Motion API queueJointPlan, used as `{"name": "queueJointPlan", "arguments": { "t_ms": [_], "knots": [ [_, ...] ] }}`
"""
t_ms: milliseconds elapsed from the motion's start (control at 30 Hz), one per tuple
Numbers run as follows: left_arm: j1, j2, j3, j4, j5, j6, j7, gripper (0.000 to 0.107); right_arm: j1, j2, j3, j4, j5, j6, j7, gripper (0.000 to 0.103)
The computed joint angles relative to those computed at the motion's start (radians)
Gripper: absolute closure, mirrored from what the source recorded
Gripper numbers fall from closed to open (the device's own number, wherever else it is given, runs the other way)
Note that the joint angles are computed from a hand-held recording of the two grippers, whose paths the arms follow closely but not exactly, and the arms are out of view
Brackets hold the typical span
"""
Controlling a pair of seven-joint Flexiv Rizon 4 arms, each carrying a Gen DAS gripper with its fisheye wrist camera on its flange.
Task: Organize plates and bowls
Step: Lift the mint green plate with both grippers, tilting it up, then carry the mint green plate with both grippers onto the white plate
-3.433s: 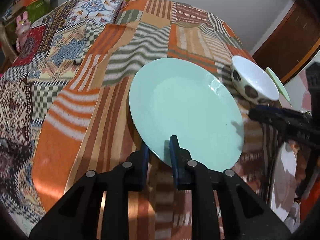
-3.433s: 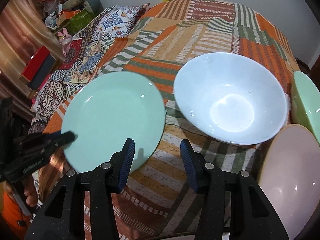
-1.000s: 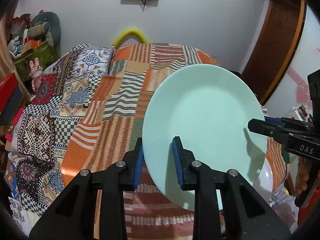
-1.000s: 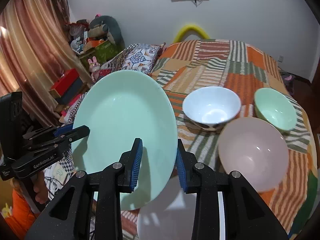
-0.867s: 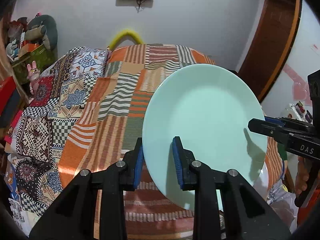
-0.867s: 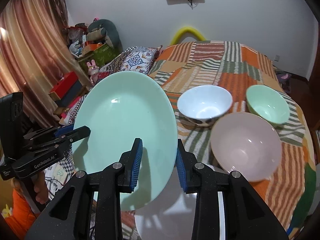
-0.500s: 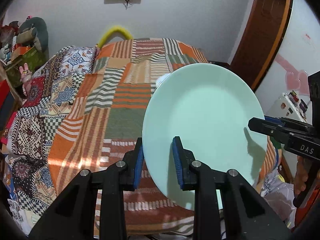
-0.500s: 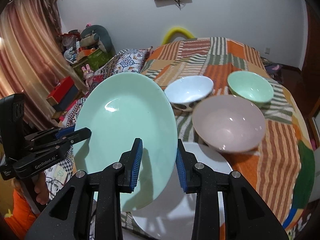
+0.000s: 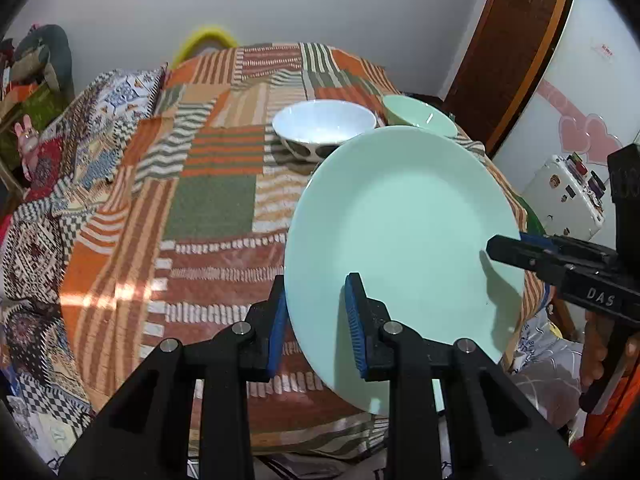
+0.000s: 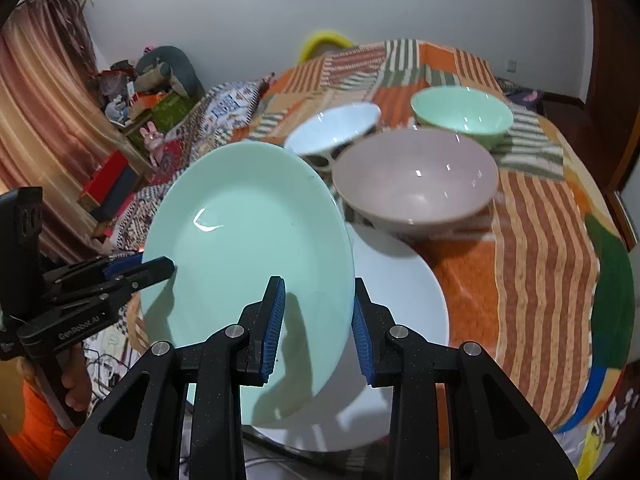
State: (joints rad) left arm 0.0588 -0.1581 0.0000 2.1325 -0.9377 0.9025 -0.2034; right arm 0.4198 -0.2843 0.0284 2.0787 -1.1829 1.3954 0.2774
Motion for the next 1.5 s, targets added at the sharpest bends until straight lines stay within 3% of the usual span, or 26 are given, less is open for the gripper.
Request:
{"name": "queueJointPlan", "arguments": {
  "t_ms": [867,1300,1500],
  "knots": [
    [0.003,-0.065,-0.021,-0.014,0.132,-0.003,-0.082,0.080,0.035,-0.017,-0.051,0.075,0.059,0.084,0.051,0.073],
    [-0.014,-0.091,-0.039,-0.017,0.182,0.016,-0.116,0.080,-0.025,0.034,-0.032,0.141,0.003,0.108,0.110,0.073],
    [-0.009,-0.107,-0.042,-0.037,0.199,-0.002,-0.142,0.080,-0.030,0.041,-0.007,0.144,0.051,0.082,0.068,0.073]
  ]
}}
